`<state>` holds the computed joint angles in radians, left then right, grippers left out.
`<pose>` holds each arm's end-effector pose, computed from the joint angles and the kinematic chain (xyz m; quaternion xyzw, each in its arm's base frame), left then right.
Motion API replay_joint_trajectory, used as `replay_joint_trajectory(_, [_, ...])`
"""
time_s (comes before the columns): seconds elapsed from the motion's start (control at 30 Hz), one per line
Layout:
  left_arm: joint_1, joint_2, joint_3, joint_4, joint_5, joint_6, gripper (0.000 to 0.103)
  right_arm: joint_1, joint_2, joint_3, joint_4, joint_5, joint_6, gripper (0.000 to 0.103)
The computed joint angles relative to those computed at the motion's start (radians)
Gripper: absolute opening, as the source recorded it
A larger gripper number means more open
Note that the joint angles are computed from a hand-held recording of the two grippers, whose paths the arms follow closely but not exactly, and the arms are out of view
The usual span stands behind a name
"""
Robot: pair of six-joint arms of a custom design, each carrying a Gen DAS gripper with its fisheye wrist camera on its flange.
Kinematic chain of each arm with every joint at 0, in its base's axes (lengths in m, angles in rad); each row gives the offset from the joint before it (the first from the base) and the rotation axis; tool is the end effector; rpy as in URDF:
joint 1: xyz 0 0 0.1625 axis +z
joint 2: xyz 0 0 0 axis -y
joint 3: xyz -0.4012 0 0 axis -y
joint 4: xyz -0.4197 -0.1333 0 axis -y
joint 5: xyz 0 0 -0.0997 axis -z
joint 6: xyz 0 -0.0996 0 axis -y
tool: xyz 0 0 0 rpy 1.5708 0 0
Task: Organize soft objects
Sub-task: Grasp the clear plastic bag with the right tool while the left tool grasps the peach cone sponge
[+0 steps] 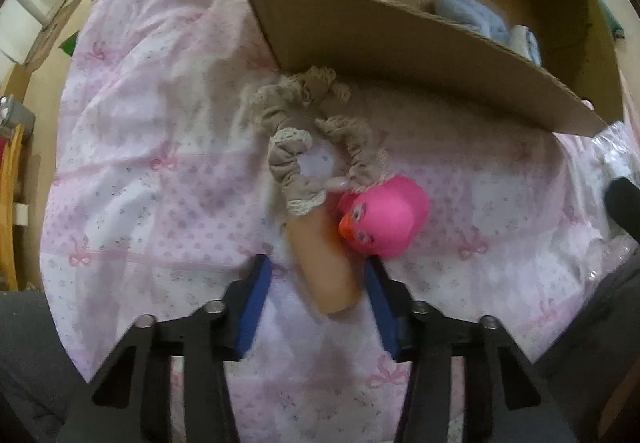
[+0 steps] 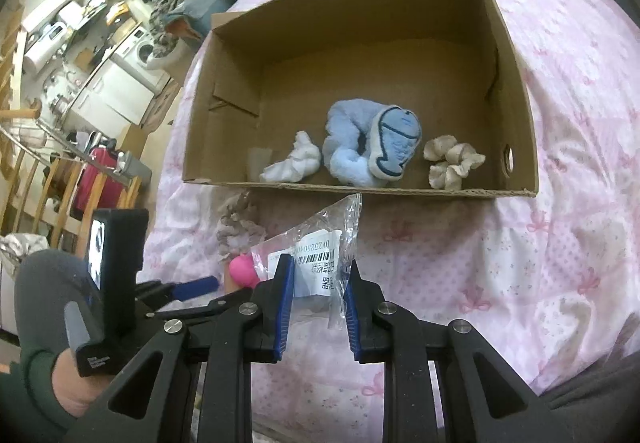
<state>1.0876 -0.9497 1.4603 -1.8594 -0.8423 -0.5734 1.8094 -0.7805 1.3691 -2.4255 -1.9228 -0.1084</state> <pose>-0.1394 -0.6954 0.1892 -0.0024 0.9295 -0.0891 0.3580 0.2746 -0.7102 0.1478 0.1456 -0.9652 0.1416 0.1647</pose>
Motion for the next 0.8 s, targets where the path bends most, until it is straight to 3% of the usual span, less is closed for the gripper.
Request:
replay_joint_trajectory(0.13, [0.002, 0.001, 0.003, -0.022, -0.013, 0.007, 0.029, -0.006, -0.002, -0.002, 0.009, 0.011, 0.009, 0.025])
replay_joint_trajectory(0.2, [0.009, -0.005, 0.011, -0.041, -0.025, 0.026, 0.014, -0.005, -0.002, -0.002, 0.006, 0.012, 0.005, 0.025])
replay_joint_trajectory(0.3, [0.016, -0.026, 0.024, -0.075, -0.033, 0.049, 0.006, -0.005, 0.001, -0.003, 0.003, 0.006, 0.003, 0.025])
replay_joint_trajectory(0.8, [-0.028, -0.126, 0.116, -0.087, 0.030, 0.021, 0.006, -0.006, -0.010, 0.013, -0.005, 0.008, 0.005, 0.025])
